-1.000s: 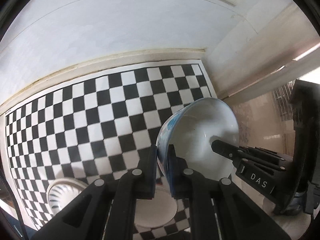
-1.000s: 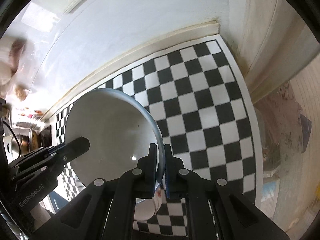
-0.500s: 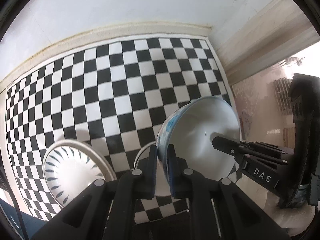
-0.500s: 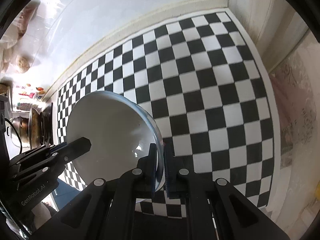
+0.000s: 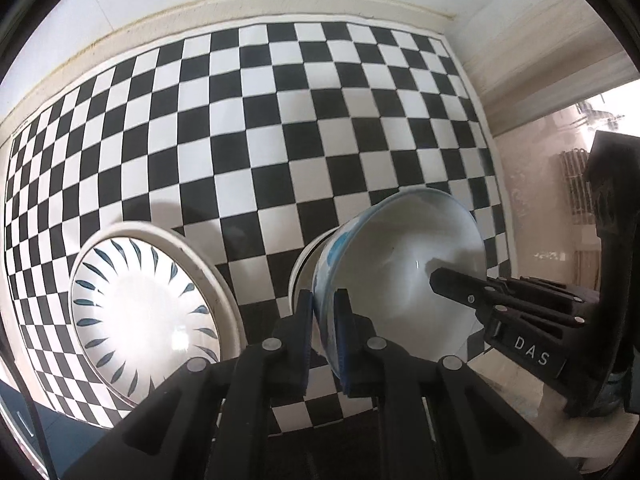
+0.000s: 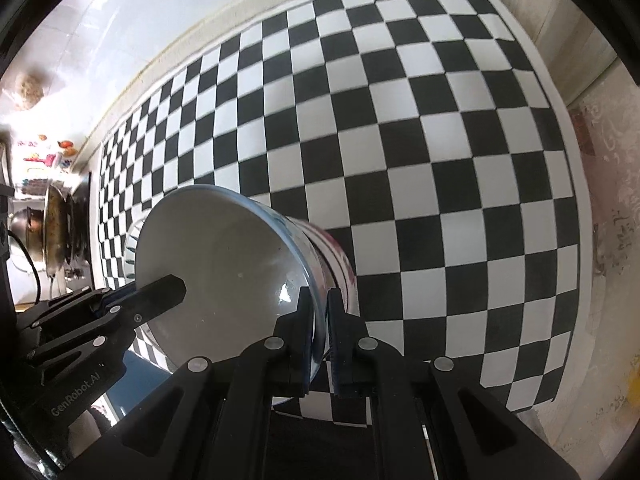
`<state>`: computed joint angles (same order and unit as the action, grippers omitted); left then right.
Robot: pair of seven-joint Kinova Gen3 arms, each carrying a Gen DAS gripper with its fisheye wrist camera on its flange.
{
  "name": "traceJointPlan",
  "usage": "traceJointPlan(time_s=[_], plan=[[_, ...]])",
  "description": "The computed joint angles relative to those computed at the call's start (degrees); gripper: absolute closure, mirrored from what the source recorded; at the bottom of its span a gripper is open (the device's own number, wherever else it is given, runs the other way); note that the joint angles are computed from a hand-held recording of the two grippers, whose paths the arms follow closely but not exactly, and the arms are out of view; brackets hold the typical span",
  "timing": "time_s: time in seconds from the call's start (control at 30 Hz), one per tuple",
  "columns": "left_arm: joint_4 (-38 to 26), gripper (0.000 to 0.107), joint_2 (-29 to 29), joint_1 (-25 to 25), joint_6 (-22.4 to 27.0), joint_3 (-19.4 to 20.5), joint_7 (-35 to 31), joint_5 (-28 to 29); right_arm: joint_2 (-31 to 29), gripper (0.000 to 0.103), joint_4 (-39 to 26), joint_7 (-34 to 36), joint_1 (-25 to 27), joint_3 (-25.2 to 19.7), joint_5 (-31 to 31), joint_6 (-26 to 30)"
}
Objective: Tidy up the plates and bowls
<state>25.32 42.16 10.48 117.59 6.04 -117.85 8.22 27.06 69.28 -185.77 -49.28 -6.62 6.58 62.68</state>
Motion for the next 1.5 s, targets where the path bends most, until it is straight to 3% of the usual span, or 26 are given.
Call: traceJointPlan(time_s=[0.67,0.97,1.17,1.5], plan=[[8.3,0.1,-1.7,0.2,-3.9,-0.8,-0.1,-2.6,4.4,0.094,-3.5,4.9,1.3,-0.2,-3.8,0.3],[6.4,0.1,-0.5,1.4,-2.5,-1.1,0.7,-4.0,5.6,0.094,-5.2,5.6,2.7,-0.3,-6.4,1.7],[0.9,0.1,2.7,2.0,1.3,-1.2,2.5,-4.0,6.5,0.093,-6.9,6.7,3.3,-0.4,-7.9,3.6],[1.4,0.098,3.1,2.2,0.7,-1.8,2.5,-5.0,5.7,0.093,-5.0,6.0,3.8,-0.3,-9.0,1.5]])
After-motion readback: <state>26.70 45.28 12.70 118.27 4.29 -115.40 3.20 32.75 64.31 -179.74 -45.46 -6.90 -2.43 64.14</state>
